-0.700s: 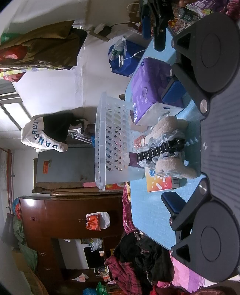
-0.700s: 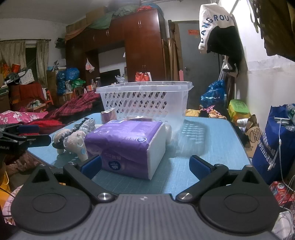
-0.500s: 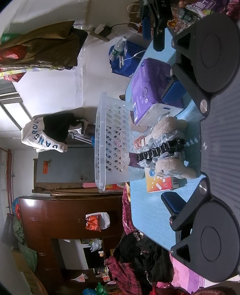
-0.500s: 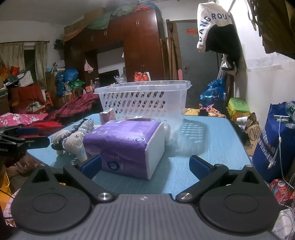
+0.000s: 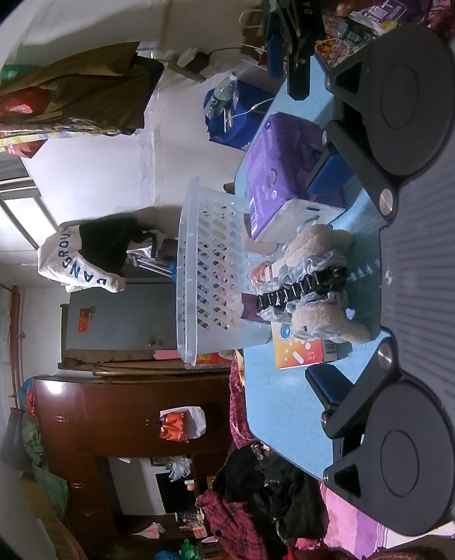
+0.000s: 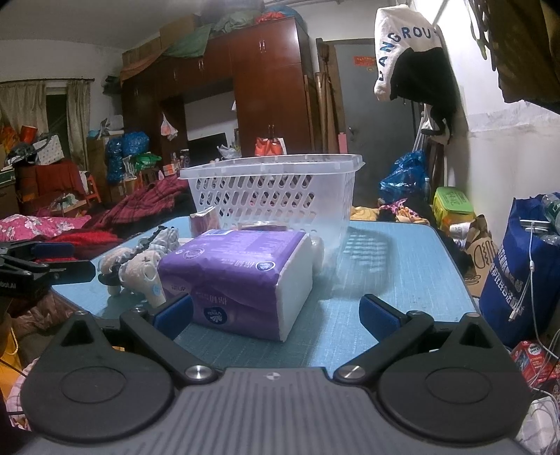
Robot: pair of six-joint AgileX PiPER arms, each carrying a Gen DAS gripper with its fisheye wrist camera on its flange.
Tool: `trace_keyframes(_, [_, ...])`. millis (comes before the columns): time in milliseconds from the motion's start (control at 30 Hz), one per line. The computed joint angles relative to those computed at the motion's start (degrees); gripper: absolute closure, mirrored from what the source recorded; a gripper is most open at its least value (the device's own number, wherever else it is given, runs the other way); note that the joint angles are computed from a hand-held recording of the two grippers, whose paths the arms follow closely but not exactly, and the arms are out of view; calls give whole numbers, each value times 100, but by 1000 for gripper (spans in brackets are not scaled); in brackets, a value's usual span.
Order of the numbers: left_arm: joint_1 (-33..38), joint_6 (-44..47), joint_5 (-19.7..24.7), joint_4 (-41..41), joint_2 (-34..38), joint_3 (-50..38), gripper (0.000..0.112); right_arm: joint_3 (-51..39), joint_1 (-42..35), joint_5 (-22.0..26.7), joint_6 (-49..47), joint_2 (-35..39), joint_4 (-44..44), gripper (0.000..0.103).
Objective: Organize objects
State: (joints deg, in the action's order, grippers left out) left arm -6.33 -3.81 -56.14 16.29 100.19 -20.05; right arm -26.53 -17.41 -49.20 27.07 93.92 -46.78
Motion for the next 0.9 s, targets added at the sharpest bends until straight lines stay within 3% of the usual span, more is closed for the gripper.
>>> trace_keyframes(900, [-9,-4,-5,53,77,-28,9,-29,2,11,31,27,-25,0])
